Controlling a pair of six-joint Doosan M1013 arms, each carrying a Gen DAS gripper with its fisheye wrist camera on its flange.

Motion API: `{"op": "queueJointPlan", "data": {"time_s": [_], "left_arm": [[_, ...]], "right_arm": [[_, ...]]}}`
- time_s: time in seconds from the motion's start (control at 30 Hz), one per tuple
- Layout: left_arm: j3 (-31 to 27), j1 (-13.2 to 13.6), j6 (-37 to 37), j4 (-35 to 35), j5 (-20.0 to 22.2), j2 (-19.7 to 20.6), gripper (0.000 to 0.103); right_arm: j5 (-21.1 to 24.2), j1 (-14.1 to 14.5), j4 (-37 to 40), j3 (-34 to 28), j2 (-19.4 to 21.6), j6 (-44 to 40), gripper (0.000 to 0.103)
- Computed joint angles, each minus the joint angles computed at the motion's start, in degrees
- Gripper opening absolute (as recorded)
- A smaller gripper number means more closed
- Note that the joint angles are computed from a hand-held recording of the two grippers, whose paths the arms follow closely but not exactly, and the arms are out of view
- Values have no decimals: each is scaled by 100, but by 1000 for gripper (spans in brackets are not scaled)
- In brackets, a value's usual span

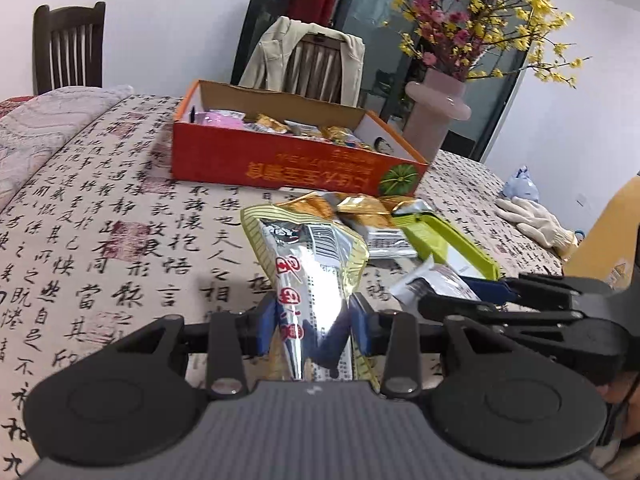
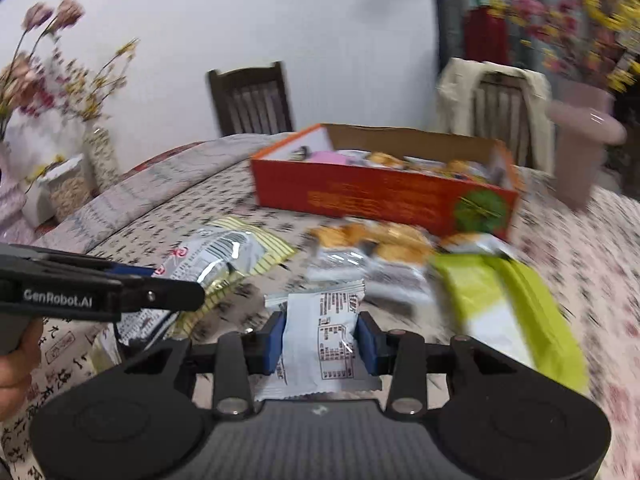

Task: Organize snacks
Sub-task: 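Carry both packets into the cardboard box and open both tools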

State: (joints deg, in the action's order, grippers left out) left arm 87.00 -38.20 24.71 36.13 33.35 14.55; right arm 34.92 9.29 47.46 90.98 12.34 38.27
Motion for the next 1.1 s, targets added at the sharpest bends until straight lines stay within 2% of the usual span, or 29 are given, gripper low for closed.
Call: {"op": "queueJointPlan", "data": {"time_s": [0.17,0.33,0.5,0.67,0.73,0.83,0.97,1.1], "left_arm": [[-130,-73,-162,242,231,56,39],[-238,-15,-243,314,349,81,39],[-505,283,-319,327,214,177,39],[-1111,671,-249,697,188,501,39],[-1452,881,201,443,52,713,39],[-2099,1109,991,-111,91,1144,39],[-3030,1324,1869,-857,535,1812,39],[-3566,1383,2089,-919,1088,2261,40]], "right_arm": [[-52,-196,629,204,-108,-517,38],[17,-244,998,146,-30,-800,38],[-13,-259,1147,-204,150,-907,38],[-126,-228,1247,-942,547,-862,38],[-38,-191,1275,-1352,804,-741,38],[325,-99,914,-2163,1329,-55,38],[905,31,250,-3467,2198,1649,38],[1183,212,-574,-4260,2745,2646,38]]}}
